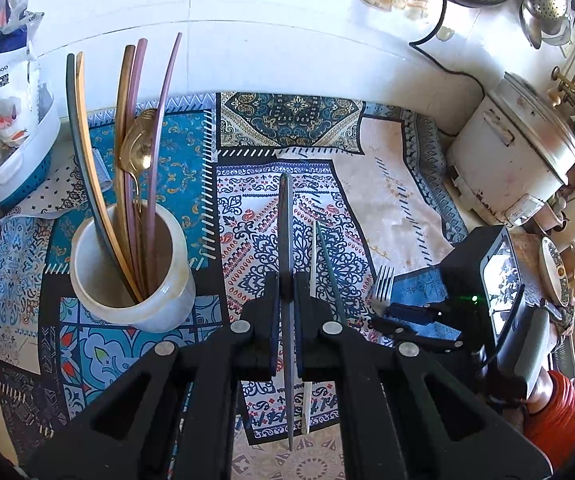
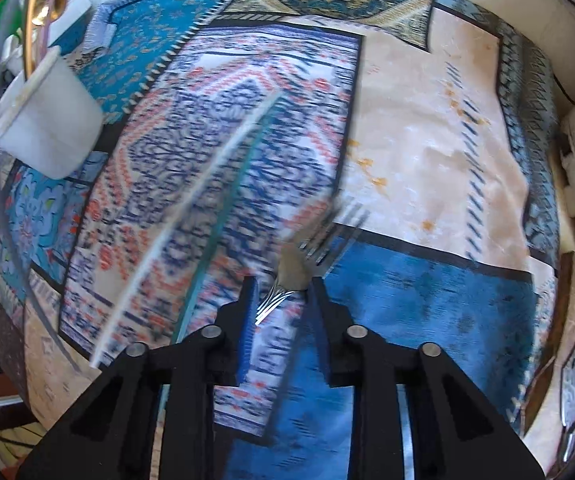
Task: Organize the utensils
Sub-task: 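Grasp the silver fork with the right tool while the left tool lifts its chopstick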
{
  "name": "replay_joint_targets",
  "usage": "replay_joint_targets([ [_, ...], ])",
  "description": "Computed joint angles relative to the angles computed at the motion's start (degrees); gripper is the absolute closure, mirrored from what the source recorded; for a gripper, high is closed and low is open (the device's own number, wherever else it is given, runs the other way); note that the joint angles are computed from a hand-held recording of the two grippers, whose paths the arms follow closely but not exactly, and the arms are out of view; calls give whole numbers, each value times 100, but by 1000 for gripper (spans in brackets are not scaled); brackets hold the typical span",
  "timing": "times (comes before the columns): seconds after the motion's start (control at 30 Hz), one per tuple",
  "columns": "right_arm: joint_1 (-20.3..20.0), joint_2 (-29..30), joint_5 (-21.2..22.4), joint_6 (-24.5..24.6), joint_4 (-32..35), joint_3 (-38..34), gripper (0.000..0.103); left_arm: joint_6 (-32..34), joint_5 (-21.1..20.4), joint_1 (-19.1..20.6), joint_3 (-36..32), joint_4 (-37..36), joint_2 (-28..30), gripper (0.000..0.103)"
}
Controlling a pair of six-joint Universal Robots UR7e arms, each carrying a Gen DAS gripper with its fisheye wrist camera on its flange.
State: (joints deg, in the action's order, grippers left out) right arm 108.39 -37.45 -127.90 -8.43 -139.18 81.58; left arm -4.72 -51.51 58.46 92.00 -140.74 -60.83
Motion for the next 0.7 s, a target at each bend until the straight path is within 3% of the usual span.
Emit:
replay_joint_targets([
  [0.07, -105, -140, 186, 55, 44, 70, 94, 1, -10, -10, 14, -32, -15, 98],
  [0.27, -232, -323, 46, 230, -96, 167, 95, -7, -59, -38, 80, -175, -66, 98],
  [0.37, -271, -421, 189, 348, 82, 136, 84, 15, -63, -57, 116, -270, -94, 98],
  [0.43, -281, -405, 162, 288, 25, 92, 67, 14, -56, -63, 130, -311, -111, 98],
  [0.7, -81, 501, -316, 139, -114, -846, 64, -72, 59, -77, 155, -300, -178, 98],
])
